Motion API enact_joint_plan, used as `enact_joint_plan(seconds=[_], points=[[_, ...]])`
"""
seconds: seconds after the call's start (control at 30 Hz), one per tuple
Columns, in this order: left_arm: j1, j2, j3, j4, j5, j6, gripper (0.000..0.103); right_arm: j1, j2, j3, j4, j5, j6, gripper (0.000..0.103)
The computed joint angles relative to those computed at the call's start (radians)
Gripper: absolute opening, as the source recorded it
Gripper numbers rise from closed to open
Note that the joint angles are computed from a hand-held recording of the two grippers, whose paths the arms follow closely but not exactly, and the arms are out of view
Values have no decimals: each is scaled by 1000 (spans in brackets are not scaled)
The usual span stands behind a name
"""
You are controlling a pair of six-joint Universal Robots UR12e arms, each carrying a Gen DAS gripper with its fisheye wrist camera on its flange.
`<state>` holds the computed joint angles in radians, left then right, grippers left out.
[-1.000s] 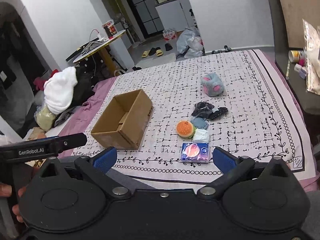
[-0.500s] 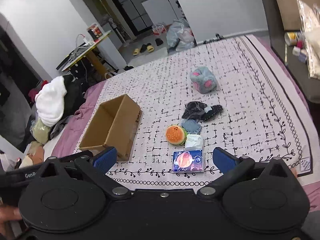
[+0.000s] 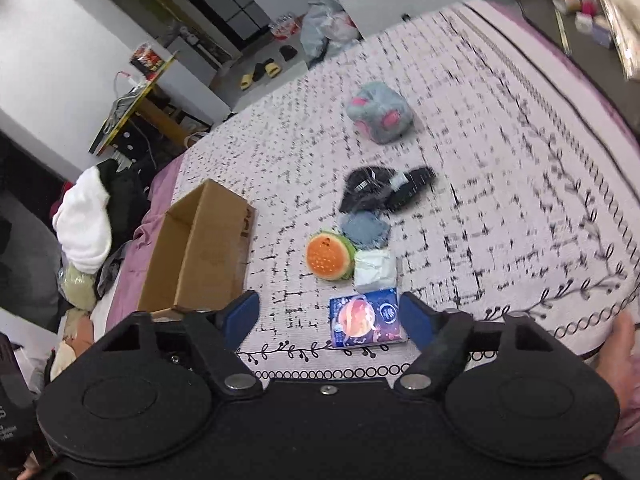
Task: Organize soft objects
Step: 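Grasp the blue planet-print tissue pack with the left tool while the right tool grasps the white pouch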
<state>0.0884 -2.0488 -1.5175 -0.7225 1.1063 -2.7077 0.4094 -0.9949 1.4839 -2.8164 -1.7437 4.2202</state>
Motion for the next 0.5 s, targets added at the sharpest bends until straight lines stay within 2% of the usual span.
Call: enact_joint_plan(seconds=[0.13, 0.3, 0.5], points=[[-15, -22, 15, -30, 27, -22, 92, -15, 11, 23, -22, 38, 71, 59], [-38, -45, 25, -54, 61, -20, 92, -26, 21, 25, -17, 27, 95, 58], [-65, -70, 37, -78, 96, -34, 92, -51, 29, 44, -53, 86, 150, 60]])
